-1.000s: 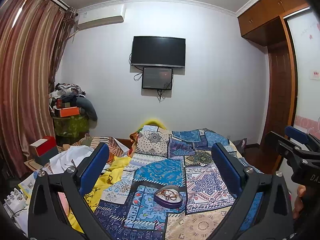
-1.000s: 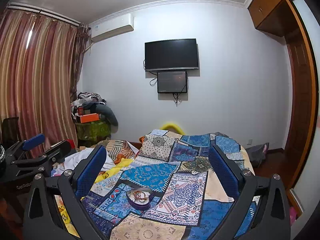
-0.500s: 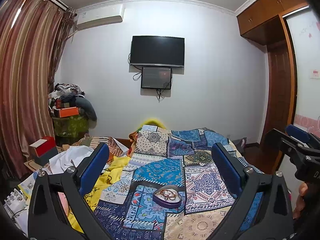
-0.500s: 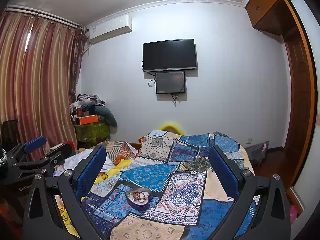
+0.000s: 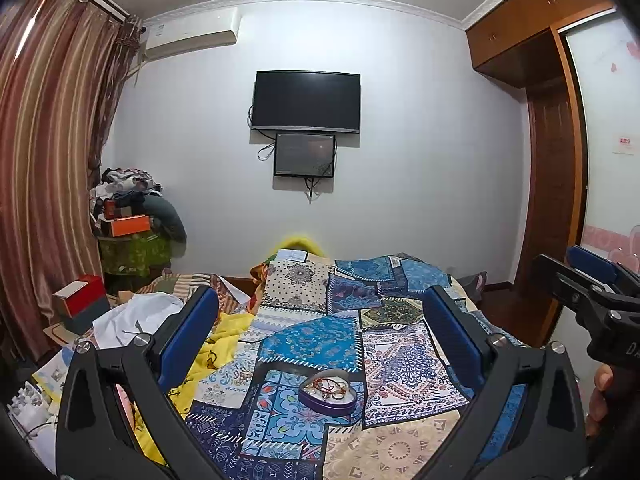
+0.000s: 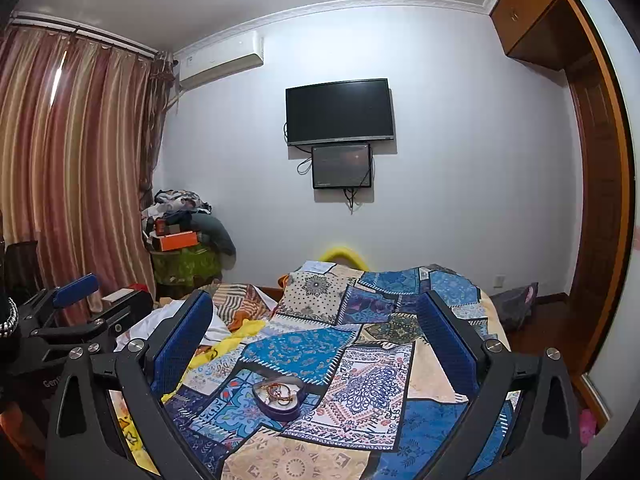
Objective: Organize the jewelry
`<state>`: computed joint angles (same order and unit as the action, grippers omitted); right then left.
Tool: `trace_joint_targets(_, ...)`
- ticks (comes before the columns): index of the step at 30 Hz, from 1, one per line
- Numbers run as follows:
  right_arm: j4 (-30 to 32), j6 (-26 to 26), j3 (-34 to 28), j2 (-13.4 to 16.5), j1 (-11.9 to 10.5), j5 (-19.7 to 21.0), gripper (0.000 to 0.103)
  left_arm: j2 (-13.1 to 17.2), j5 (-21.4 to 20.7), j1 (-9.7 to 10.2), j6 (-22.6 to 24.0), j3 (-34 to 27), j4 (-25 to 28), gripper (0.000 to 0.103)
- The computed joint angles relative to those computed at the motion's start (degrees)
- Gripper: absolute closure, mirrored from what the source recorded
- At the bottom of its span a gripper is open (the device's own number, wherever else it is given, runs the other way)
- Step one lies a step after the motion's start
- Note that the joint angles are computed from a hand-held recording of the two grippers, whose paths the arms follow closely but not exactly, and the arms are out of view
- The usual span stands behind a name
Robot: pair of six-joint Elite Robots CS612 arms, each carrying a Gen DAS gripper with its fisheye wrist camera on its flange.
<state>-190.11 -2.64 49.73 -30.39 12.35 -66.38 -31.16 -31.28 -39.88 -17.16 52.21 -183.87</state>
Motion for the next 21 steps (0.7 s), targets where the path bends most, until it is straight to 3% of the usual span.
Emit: trace_joint_targets(21, 1.5, 0.5, -0.4, -0.1, 0.3, -0.8, 0.002, -0.2, -1.7, -0.08, 0.9, 0.2, -0.1, 0.001)
